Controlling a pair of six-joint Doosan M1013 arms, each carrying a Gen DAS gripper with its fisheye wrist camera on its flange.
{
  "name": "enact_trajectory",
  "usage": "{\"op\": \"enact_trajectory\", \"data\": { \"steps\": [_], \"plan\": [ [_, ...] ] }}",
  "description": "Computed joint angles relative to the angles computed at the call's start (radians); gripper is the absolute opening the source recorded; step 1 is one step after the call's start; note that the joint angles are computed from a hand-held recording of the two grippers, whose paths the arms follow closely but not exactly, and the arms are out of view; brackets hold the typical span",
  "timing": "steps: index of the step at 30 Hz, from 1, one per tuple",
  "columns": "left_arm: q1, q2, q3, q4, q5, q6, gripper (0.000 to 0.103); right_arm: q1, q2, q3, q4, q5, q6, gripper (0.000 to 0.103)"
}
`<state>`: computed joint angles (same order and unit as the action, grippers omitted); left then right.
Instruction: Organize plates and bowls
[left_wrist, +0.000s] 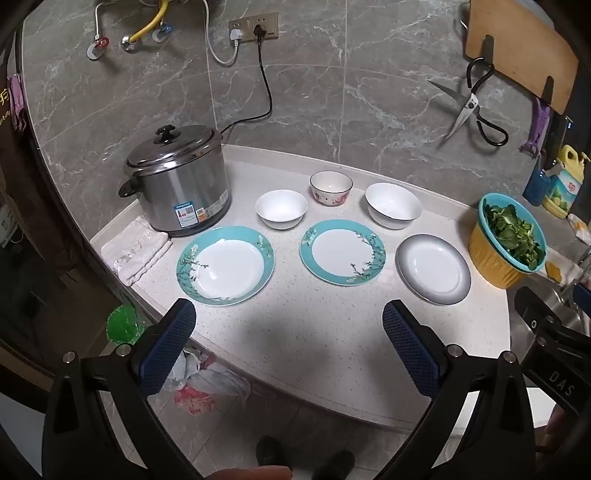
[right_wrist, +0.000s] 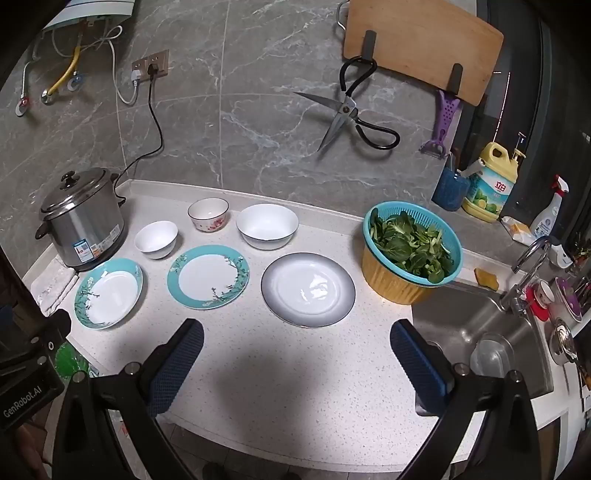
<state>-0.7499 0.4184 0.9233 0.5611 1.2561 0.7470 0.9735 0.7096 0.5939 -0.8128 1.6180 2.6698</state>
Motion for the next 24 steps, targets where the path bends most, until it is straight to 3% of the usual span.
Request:
{"op": "enact_trajectory", "data": {
  "steps": [24],
  "plan": [
    [-0.007,-0.006,0.01,0.004,-0.002,0.0,0.103,0.006,0.003,-0.003,-0.009,0.006,0.0,0.103]
  ]
}}
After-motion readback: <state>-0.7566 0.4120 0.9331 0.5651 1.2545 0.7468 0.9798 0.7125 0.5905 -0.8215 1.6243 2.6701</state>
